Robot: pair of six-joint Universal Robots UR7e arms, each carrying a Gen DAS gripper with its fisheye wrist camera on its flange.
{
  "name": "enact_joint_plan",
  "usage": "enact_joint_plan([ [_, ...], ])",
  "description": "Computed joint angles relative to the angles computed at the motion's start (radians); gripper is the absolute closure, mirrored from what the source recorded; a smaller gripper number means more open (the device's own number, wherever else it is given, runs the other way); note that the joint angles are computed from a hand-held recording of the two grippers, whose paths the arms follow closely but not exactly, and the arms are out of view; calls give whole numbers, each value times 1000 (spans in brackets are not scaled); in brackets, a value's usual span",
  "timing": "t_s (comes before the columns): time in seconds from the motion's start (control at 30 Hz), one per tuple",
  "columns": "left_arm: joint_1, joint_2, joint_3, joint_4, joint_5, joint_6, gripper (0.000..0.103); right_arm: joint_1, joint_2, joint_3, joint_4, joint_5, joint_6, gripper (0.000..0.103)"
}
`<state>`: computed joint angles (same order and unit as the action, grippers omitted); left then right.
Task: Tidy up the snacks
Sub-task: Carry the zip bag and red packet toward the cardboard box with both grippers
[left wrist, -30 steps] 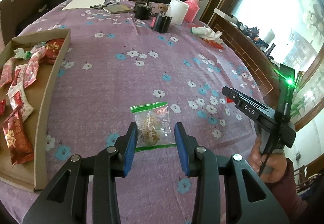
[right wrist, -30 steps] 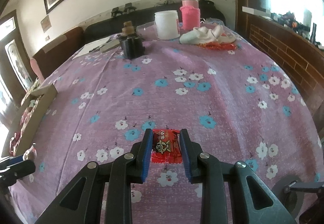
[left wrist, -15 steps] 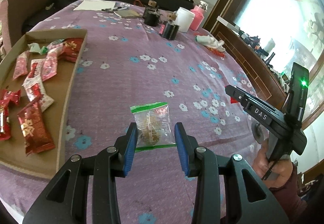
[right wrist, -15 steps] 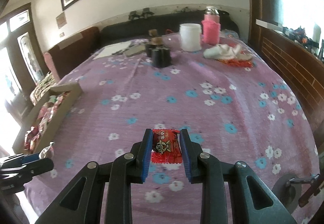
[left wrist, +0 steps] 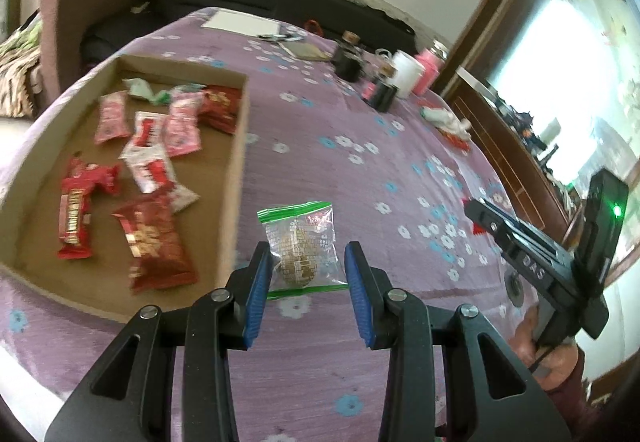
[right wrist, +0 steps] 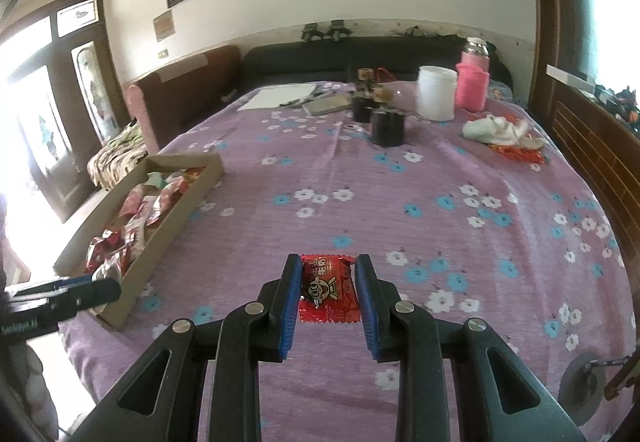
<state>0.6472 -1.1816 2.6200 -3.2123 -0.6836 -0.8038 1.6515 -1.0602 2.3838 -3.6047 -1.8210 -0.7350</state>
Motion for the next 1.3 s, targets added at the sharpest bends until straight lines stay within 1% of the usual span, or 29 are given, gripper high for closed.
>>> enact_joint_plan([
  [0.17, -3, -81, 42, 43, 37, -51, 68, 19, 18, 2, -2, -4, -7, 75],
  [0.33, 0, -136, 70, 87, 59, -91, 68, 23, 27, 2, 4, -1, -2, 75],
  [0.6, 30, -182, 101, 102, 52, -123, 68, 41, 31, 5, 15, 7, 0, 75],
  [0.83, 25, -290, 130, 210, 99, -184, 68, 61, 43, -5, 37, 18, 16, 75],
  [0.93, 45, -327, 135, 249, 110, -203, 68, 76, 53, -7, 45, 19, 16, 75],
  [1.1, 72, -359, 142, 269, 114, -213, 68, 99, 75, -17, 76, 27, 16, 75],
  [1.3, 91, -374, 150, 251, 118, -198, 68, 135, 113, -46, 146, 40, 33, 75],
])
